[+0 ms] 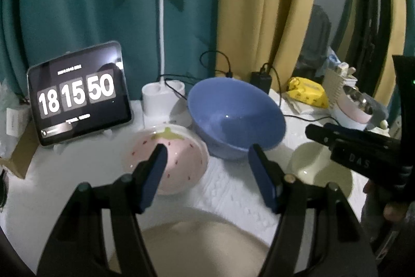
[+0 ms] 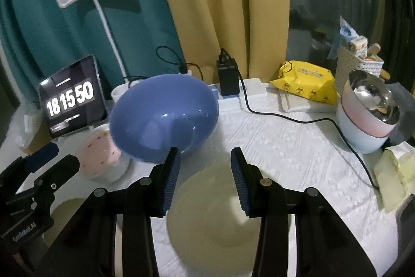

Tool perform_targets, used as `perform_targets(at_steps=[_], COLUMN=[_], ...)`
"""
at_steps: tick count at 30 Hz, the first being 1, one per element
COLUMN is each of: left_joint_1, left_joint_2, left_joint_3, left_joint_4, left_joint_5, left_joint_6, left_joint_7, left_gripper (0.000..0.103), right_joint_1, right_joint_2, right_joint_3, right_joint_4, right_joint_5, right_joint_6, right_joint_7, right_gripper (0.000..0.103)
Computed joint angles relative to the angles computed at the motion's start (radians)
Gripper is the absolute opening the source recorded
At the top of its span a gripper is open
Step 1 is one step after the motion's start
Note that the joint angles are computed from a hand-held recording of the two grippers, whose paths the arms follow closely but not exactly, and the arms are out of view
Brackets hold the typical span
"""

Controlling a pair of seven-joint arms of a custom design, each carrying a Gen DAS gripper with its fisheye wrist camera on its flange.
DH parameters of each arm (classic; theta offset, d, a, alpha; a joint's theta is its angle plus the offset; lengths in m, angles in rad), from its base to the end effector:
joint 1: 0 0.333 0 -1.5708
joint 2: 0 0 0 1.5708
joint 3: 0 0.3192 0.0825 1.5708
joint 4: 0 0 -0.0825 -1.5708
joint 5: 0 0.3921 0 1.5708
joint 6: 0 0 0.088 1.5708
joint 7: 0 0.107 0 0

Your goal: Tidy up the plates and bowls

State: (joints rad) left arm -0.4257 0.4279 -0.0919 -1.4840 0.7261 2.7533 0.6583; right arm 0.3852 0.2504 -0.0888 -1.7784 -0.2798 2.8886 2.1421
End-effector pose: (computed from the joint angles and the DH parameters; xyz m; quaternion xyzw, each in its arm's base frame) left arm 0.6357 -0.3779 0.5224 -0.5847 0.6710 -0.3681 0.2690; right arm 0.6482 0.2210 0.5175 -0.6333 0.6479 -0.2333 0.3533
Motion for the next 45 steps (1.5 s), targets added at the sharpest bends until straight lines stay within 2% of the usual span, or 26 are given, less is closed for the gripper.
perform_targets(at_steps=[5,8,12,16,22,26,27,29,30,35,45], left_joint_1=[-0.002,0.005,0.002,0.004,-0.023,-0.039,-0.039,-0.035,-0.033,-0.033,-0.039], left_joint_2=[0.091,0.142,0.186,0.237,0.318,0.349,0.353,0.368,0.372,0.374,0.291], left_joint_3=[0.009,-0.001,-0.001,-0.016,-0.008,0.011,0.011,0.002,-0.003,0.001,0.02], left_joint_4=[0.109,0.176,0.241,0.323,0.467,0.52,0.527,0.551,0.556,0.559,0.438], left_joint_5=[-0.036,-0.086,-0.13,-0.188,-0.234,-0.241,-0.245,-0.261,-0.271,-0.291,-0.244], left_joint_6=[-0.012,-0.037,-0.074,-0.14,-0.249,-0.273,-0.27,-0.281,-0.283,-0.292,-0.223], left_joint_7=[-0.009,0.03,0.077,0.157,0.26,0.273,0.276,0.302,0.315,0.315,0.26], left_gripper=[0.066,0.066,0.066,0.066,0.066,0.065,0.062,0.048,0.044,0.033,0.032], right_joint_1=[-0.04,-0.036,-0.054,-0.057,-0.106,-0.112,-0.112,-0.112,-0.107,-0.075,-0.048], right_joint_2=[0.088,0.136,0.18,0.221,0.318,0.366,0.374,0.377,0.378,0.367,0.304], right_joint_3=[0.03,0.021,0.039,0.044,0.102,0.104,0.104,0.108,0.104,0.07,0.048], right_joint_4=[0.109,0.174,0.245,0.32,0.502,0.589,0.603,0.607,0.61,0.598,0.521], right_joint_5=[0.095,0.128,0.2,0.233,0.361,0.412,0.416,0.428,0.422,0.374,0.298], right_joint_6=[-0.043,-0.079,-0.147,-0.245,-0.453,-0.523,-0.533,-0.527,-0.526,-0.49,-0.391], right_joint_7=[-0.091,-0.113,-0.166,-0.199,-0.295,-0.295,-0.299,-0.316,-0.322,-0.295,-0.27], right_gripper=[0.042,0.042,0.042,0.042,0.043,0.043,0.042,0.025,0.021,0.021,0.02])
